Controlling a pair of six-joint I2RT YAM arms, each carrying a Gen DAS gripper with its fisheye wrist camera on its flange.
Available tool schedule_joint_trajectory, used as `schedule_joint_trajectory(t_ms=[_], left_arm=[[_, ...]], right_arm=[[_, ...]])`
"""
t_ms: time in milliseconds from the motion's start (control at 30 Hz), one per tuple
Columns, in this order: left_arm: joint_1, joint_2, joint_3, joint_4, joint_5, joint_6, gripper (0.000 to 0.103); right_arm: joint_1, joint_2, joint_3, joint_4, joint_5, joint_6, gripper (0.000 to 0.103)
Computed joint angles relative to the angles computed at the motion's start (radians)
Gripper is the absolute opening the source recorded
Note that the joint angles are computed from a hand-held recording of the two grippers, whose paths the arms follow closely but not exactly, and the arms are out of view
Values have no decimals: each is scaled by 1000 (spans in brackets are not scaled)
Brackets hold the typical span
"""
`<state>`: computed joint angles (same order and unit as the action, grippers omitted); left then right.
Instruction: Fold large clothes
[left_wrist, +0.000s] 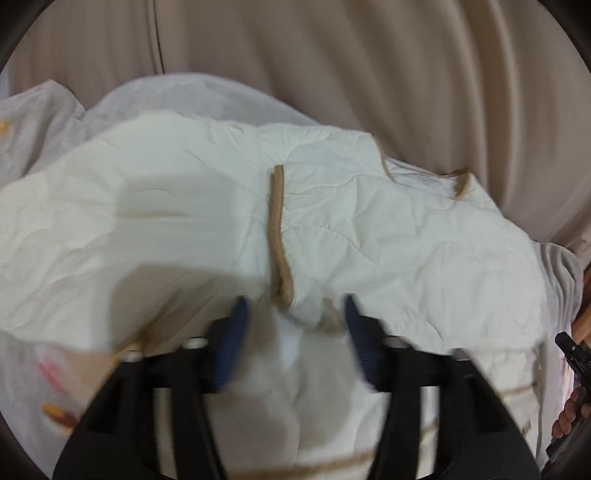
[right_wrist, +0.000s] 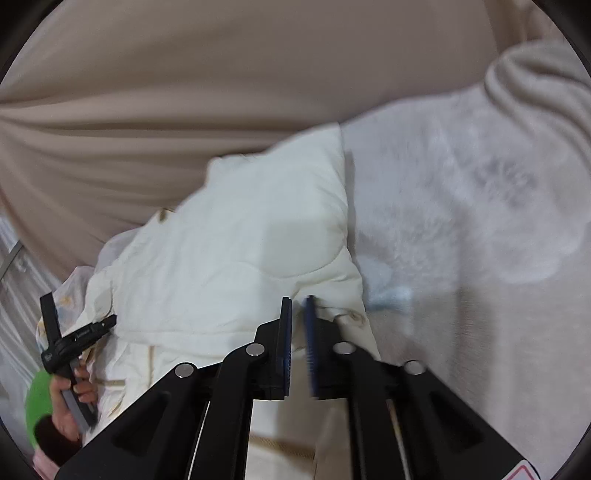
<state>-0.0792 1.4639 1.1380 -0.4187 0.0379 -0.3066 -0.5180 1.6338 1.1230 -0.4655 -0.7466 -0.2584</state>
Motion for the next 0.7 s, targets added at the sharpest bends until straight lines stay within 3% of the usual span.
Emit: schedule_joint_trajectory(t_ms=[33, 100, 267, 367, 400, 433, 467, 500, 533, 567, 600, 667, 700], left_arm=[[14, -84, -51, -23, 13, 21, 88], [53, -219, -136, -76, 53, 63, 94], [293, -509, -355, -349, 242, 191, 96], [451, -636, -464, -463, 366, 299, 95], [448, -709, -488, -481, 348, 327, 95], [416, -743, -490, -509, 316, 336, 89], [416, -759, -490, -534, 332, 345, 74], [414, -757, -483, -557, 357, 346, 63], [403, -757, -475, -575, 356, 340, 49], [373, -776, -463, -591, 336, 320, 27], [354, -799, -454, -607, 327, 308, 22], [374, -857, -414, -685, 325, 338, 10], [388, -884, -397, -726, 328, 358, 9]], right_arm=[[-37, -43, -16, -51, -15, -64, 49], [-141, -139, -67, -201, -54, -262, 60], [-450, -202, -178, -585, -34, -817, 73], [-580, -167, -239, -666, 11, -988, 73], [-601, -153, -250, -686, 22, -1021, 73], [-592, -164, -269, -685, 24, -1009, 73], [-595, -154, -280, -673, 27, -996, 72], [-588, -158, -297, -649, 30, -964, 63], [-583, -167, -310, -636, 33, -940, 40], [-577, -141, -293, -678, 23, -949, 21], [-590, -130, -276, -720, 7, -962, 8], [-652, -162, -251, -814, -15, -1039, 7], [-700, -164, -226, -895, -26, -1113, 6]])
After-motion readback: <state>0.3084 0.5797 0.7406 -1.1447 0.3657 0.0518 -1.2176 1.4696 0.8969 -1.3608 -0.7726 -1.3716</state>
